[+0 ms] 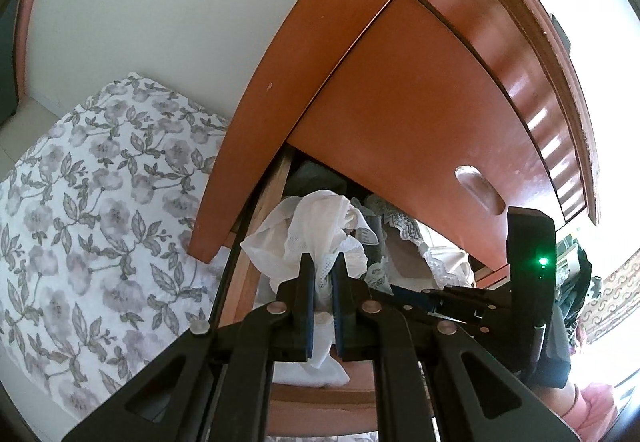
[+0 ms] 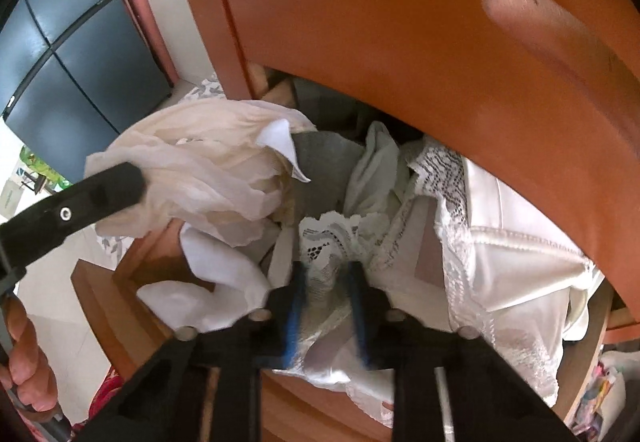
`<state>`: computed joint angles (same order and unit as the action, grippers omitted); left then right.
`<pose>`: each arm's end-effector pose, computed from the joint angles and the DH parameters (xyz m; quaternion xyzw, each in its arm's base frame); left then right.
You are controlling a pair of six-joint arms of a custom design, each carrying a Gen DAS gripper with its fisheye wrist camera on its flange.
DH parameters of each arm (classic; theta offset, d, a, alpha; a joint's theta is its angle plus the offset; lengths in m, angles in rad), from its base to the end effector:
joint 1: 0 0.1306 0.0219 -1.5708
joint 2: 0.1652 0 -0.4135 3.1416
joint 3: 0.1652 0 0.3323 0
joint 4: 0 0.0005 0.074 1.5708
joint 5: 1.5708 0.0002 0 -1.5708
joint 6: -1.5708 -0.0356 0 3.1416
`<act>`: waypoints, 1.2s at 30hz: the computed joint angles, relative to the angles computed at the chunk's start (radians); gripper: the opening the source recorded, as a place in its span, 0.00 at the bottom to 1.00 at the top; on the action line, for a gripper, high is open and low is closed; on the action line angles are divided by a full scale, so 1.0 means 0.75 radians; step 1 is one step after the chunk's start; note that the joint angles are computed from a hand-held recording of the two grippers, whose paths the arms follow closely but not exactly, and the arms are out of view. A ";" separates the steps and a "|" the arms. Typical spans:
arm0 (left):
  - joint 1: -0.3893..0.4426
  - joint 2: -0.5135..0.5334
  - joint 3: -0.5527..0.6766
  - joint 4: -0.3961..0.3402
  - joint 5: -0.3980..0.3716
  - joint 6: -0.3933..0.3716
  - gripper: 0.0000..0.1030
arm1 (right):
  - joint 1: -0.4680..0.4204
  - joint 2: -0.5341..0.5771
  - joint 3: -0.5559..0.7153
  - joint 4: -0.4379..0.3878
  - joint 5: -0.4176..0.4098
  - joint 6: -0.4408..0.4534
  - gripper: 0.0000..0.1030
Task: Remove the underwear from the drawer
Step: 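Grasp a white cloth with the left gripper while the right gripper grasps pale green lace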
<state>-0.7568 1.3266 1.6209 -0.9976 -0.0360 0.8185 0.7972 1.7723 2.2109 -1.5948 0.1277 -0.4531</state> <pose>0.2846 -0.2677 0.5682 -0.0355 0.9066 -0.2863 0.3080 0.3633 0.3648 0.5576 -0.1542 0.9644 0.0696 0.2031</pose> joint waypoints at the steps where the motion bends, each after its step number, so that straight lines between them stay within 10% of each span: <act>1: 0.000 -0.001 -0.001 -0.001 0.003 0.001 0.07 | -0.001 -0.009 -0.016 0.015 -0.005 -0.008 0.12; 11: -0.017 -0.006 0.009 -0.021 0.005 0.004 0.07 | -0.040 -0.220 -0.248 0.236 -0.165 -0.091 0.09; 36: -0.034 0.000 0.026 -0.087 0.011 0.007 0.07 | 0.007 -0.262 -0.279 0.074 -0.157 -0.085 0.16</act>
<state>-0.7825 1.3269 1.6406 -1.0625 -0.0275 0.8234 0.8023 1.5761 2.0018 -1.5396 0.0101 -0.5171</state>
